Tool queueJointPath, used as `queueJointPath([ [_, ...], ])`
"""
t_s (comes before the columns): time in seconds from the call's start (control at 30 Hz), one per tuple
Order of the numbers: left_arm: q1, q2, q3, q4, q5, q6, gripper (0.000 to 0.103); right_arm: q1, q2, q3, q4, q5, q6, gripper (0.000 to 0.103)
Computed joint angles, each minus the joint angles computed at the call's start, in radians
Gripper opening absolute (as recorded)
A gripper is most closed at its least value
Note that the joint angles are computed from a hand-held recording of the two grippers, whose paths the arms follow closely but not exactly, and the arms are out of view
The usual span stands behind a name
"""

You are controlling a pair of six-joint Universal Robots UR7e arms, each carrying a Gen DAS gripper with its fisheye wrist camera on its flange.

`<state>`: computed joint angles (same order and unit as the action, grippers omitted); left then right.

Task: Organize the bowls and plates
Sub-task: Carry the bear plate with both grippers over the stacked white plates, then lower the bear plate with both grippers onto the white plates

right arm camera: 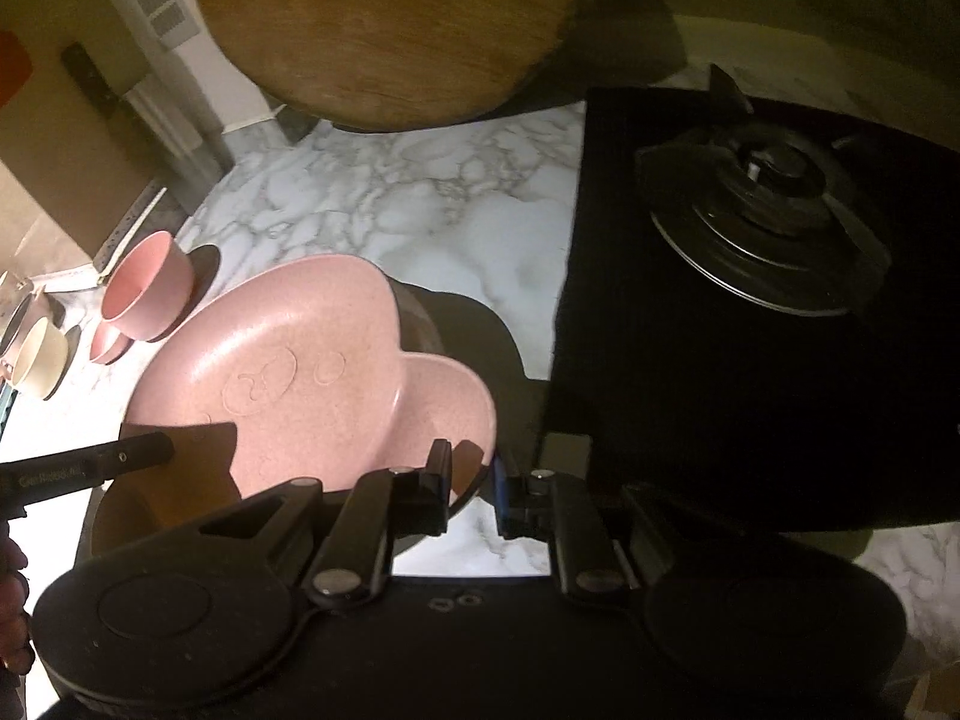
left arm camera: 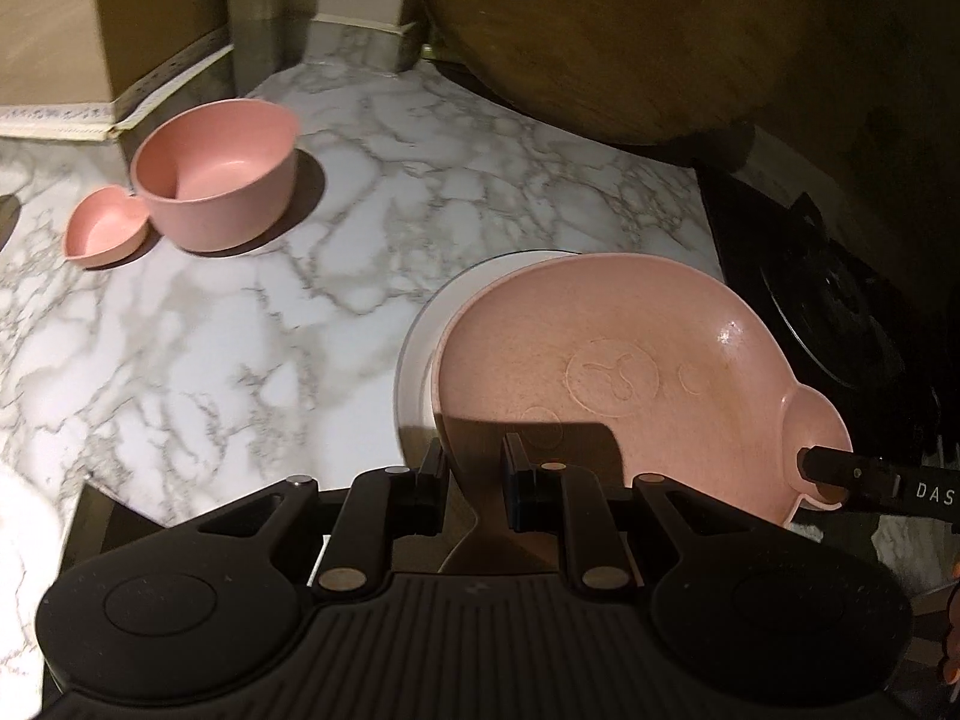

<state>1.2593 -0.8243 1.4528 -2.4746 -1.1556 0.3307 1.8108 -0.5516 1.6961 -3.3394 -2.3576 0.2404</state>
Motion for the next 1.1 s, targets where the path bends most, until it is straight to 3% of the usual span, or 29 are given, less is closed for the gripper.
queueJointPath([
  [0.73, 0.01, 0.026, -0.002, -0.02, 0.013, 0.036, 0.018, -0.036, 0.001, 0.006, 0.017, 0.036, 0.031, 0.013],
  [1.1, 0.012, 0.026, -0.009, -0.013, 0.009, 0.05, 0.018, -0.031, 0.011, -0.006, 0.007, 0.033, 0.032, 0.025],
])
